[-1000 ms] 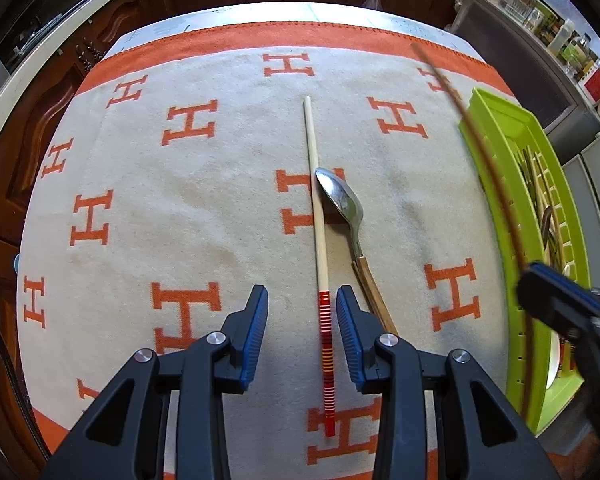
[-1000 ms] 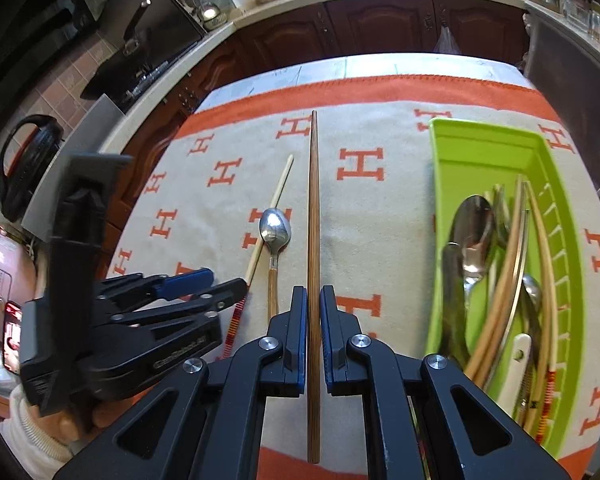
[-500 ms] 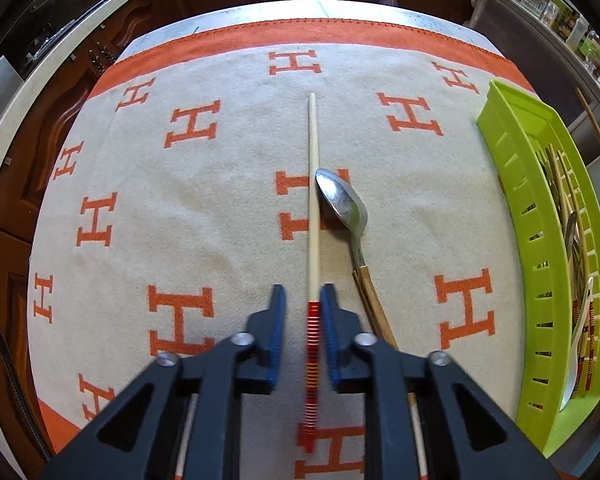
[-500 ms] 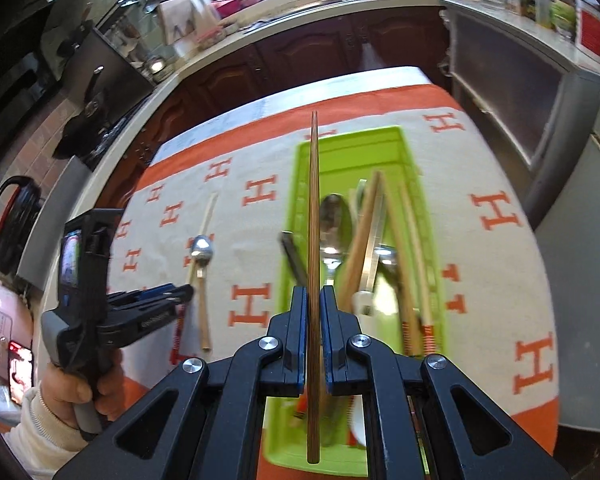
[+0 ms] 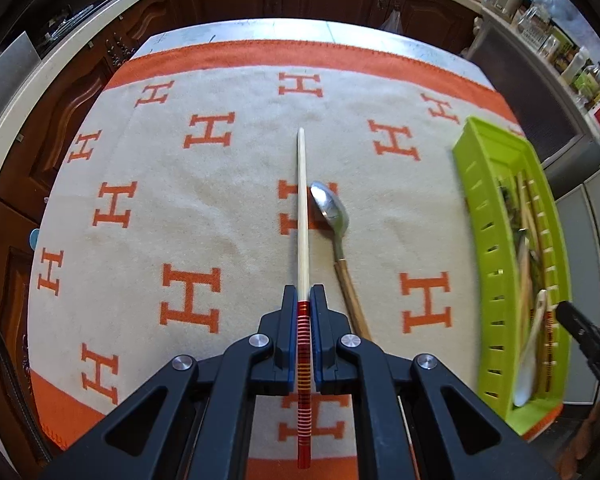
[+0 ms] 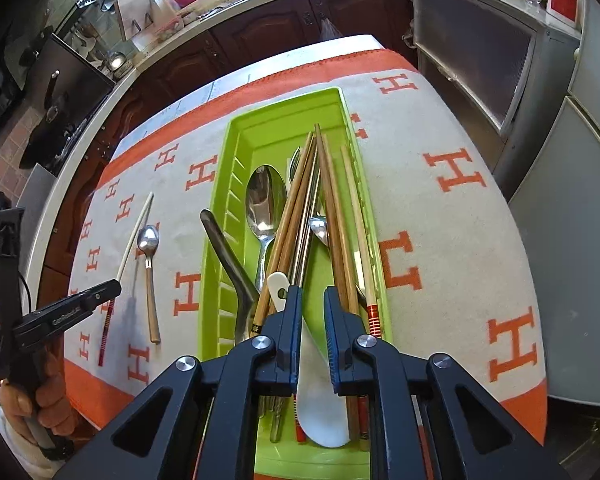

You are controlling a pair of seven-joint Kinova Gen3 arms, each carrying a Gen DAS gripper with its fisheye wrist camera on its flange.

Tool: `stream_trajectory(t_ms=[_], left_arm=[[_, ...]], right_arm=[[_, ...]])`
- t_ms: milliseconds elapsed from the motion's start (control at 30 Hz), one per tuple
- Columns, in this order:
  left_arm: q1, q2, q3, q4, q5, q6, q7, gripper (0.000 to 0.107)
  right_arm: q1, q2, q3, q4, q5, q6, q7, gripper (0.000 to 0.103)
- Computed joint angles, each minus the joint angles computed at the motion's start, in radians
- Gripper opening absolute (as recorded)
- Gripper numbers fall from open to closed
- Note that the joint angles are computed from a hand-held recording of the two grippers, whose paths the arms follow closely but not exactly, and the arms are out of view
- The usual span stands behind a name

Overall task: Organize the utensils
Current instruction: 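Drop the brown chopstick into the tray with the right tool while the left tool carries the red-striped chopstick over, then lower the red-striped chopstick into the green tray and open the left tool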

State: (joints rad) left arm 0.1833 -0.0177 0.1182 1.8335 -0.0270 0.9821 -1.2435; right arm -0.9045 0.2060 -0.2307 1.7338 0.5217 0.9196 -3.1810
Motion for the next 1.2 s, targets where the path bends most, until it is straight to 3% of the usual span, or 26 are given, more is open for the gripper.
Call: stream_trajectory(t_ms=[400, 600, 767, 1200], left_arm=[[0.066, -0.039, 0.055, -0.114, 0.131, 0.077, -0.068, 0.004], [0.149, 0.013, 0.109, -0.180, 0.059, 0.077, 0.022, 0.006], [0.194, 0.054, 0.106, -0.208, 0.028, 0.068, 0.102, 0.007], [0.171, -0.030, 0.086, -0.135, -0.018, -0.011, 0.216, 0.004]], right_arm=[[-0.004, -0.087, -0.039, 0.084, 0.066, -0.022, -0.156, 0.013], [0.009, -0.121, -0.072, 0.121, 0.102, -0.024, -0.225, 0.013], [0.014, -0.139, -0.095, 0.137, 0.116, -0.016, -0.259, 0.013], [0.035, -0.173, -0.132, 0.186, 0.144, -0.037, -0.331, 0.013]])
